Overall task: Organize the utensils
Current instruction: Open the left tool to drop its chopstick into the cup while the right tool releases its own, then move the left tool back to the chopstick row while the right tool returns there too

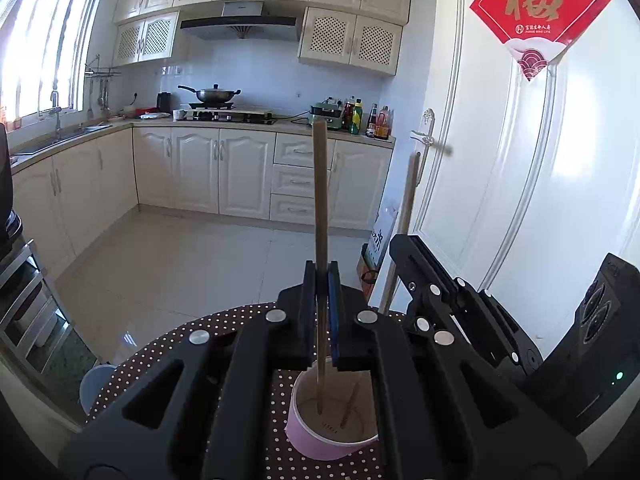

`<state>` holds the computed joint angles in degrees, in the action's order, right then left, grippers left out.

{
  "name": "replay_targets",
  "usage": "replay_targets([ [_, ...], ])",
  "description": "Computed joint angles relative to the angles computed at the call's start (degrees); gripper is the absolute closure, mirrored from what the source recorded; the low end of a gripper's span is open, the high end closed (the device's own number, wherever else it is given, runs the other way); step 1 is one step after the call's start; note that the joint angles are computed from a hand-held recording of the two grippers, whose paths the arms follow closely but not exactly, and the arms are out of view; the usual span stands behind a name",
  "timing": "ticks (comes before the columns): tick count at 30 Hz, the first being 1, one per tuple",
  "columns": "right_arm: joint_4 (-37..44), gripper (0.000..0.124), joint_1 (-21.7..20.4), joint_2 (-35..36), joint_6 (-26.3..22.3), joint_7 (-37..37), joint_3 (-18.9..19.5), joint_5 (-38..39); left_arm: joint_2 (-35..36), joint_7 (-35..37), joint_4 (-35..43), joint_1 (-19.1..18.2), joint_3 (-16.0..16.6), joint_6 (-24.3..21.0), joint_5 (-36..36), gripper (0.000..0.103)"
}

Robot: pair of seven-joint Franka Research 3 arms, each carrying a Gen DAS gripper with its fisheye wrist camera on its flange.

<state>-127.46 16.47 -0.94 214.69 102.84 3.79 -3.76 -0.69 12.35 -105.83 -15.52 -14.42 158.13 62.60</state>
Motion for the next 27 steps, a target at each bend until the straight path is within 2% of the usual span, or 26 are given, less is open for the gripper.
replay_targets([
  [4,-0.36,0.119,-0.59,-0.9,-2.48,4.8,-0.99,-5.24,0.53,1.72,0.2,-0.16,0.03,-0.2,-0.96,0.097],
  [9,0.12,0.118,-1.28,-2.13,-5.02,14.51,-3.23,-14.91,0.82,3.24,-0.24,-0.17,0.42,-0.17,-2.64,0.097],
  [11,0.04,0.108,-1.38,-2.83,-6.68,14.32,-3.21,-15.06,1.1,5.52,-0.18,-0.23,0.43,-0.55,-4.43,0.096],
  [13,-0.94,0.087,-1.38,-3.55,-7.03,9.58,-2.18,-9.87,1.06,6.98,-0.54,-0.25,0.54,-0.48,-5.19,0.096],
  [14,-1.5,0.081,-1.24,-3.89,-6.73,8.7,-2.28,-8.61,1.07,7.1,-0.48,-0.32,0.51,-1.1,-5.15,0.095],
  [15,-1.88,0.072,-1.09,-4.13,-6.79,8.24,-2.5,-7.67,1.0,7.6,-0.59,-0.36,0.49,-1.77,-5.69,0.093],
  [17,-2.45,0.067,-0.68,-4.59,-6.88,9.07,-3.43,-7.28,1.01,8.9,-0.83,-0.32,0.54,-2.34,-7.69,0.08],
  [19,-2.56,0.064,-0.56,-4.91,-7.76,9.19,-3.92,-6.47,0.58,6.27,-1.46,-0.25,0.63,-2.95,-6.32,0.054],
  [20,-2.51,0.062,-0.42,-5.08,-8.4,9.53,-4.35,-6.61,0.3,4.8,-1.84,-0.1,0.68,-2.6,-5.2,0.051],
  [27,-3.94,0.057,0.28,-6.69,-9.07,6.67,-4.83,-3.51,-0.61,4.29,-2.74,0.27,0.11,-2.41,-4.92,0.051],
])
